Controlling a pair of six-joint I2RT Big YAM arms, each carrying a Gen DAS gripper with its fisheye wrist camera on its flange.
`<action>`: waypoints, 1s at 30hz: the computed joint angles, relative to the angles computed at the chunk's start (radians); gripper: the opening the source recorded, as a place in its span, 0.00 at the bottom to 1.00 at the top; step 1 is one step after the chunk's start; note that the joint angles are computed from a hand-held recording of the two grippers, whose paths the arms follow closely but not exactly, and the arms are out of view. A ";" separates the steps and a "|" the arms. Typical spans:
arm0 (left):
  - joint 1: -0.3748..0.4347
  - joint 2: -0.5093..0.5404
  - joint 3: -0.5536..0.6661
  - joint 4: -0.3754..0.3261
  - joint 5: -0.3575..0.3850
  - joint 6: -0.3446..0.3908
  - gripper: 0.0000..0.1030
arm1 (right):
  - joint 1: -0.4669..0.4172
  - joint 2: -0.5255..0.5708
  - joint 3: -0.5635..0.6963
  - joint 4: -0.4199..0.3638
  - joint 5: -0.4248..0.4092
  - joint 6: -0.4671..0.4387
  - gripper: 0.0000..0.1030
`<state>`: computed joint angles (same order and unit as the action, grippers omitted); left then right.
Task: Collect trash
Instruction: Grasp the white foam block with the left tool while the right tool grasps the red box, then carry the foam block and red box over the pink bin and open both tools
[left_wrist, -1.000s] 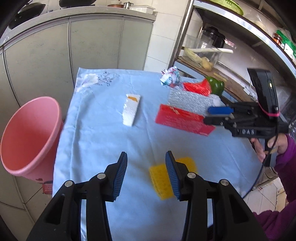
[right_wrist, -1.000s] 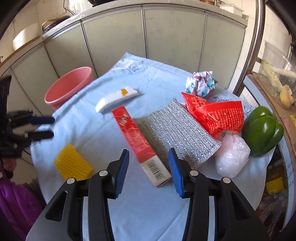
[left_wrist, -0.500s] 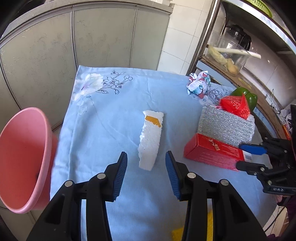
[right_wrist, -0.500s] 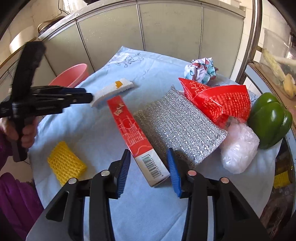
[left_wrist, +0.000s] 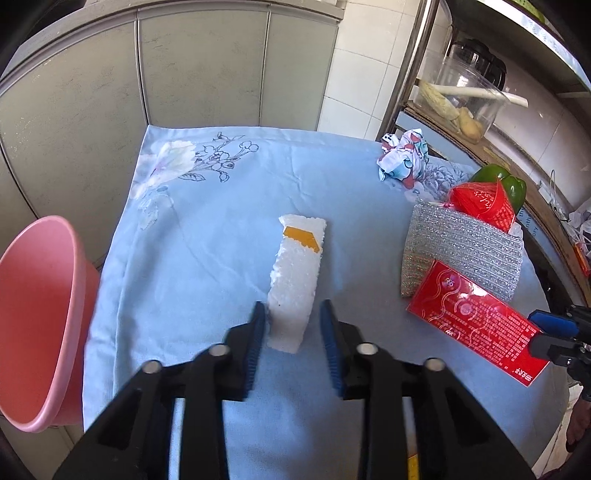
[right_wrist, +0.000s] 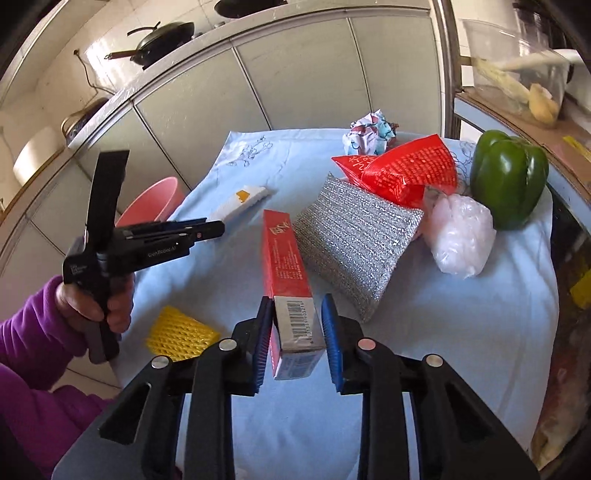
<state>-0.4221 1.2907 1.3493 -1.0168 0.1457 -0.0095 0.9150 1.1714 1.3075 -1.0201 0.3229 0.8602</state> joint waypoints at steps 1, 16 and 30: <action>0.003 -0.004 -0.003 0.000 0.002 -0.002 0.22 | 0.003 -0.001 -0.001 0.001 0.006 0.008 0.27; 0.072 -0.146 -0.082 0.019 0.077 0.019 0.22 | 0.036 0.096 0.084 -0.136 -0.028 0.040 0.26; 0.115 -0.186 -0.116 0.037 0.136 0.016 0.22 | 0.007 0.245 0.250 -0.280 -0.046 -0.065 0.38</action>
